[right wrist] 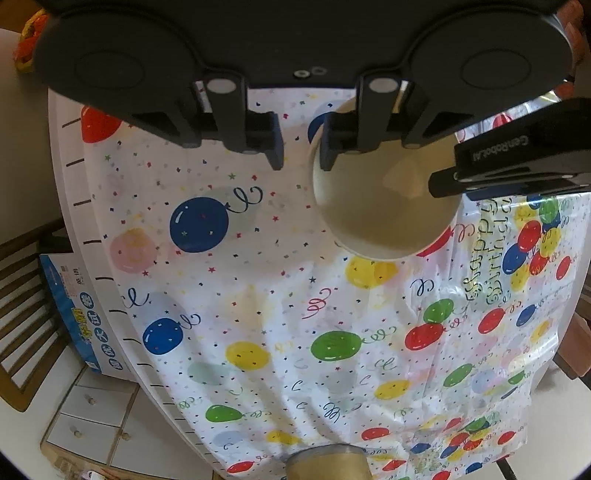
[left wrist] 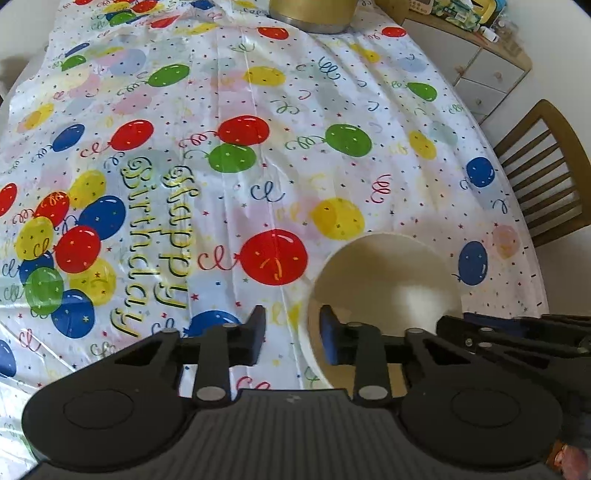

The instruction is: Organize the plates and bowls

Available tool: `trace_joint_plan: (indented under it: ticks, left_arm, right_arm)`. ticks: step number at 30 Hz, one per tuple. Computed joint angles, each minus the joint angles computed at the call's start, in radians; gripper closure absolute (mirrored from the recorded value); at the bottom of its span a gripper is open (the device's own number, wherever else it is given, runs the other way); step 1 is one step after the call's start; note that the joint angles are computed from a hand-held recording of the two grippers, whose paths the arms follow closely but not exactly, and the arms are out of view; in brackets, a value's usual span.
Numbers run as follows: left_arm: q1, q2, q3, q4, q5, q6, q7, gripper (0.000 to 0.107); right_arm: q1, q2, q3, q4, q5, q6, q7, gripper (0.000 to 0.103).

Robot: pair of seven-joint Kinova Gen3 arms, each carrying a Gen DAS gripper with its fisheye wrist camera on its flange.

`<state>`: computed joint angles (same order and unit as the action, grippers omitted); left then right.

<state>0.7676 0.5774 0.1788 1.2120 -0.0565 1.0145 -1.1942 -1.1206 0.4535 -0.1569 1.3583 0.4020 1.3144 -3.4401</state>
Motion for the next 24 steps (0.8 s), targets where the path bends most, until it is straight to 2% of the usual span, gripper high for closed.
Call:
trace_joint_plan:
  ticks: [3,6,16,24]
  left_arm:
    - [0.001,0.002,0.002,-0.004,0.005,0.006,0.002,0.094]
    - [0.0,-0.004,0.006,0.007,0.01,-0.001,-0.004,0.099]
    - [0.005,-0.046,0.015,0.057,0.018,0.001,0.005,0.1]
    - [0.03,-0.126,0.017,0.123,-0.012,0.015,0.057,0.1]
  right_arm:
    - [0.0,0.005,0.0,-0.009,0.001,-0.001,0.008,0.099]
    - [-0.007,0.012,0.003,-0.021,0.005,0.013,0.011,0.099]
    - [-0.047,0.01,0.003,-0.037,0.022,0.048,-0.034,0.1]
    - [-0.102,0.02,-0.009,-0.101,0.029,0.115,-0.056,0.099]
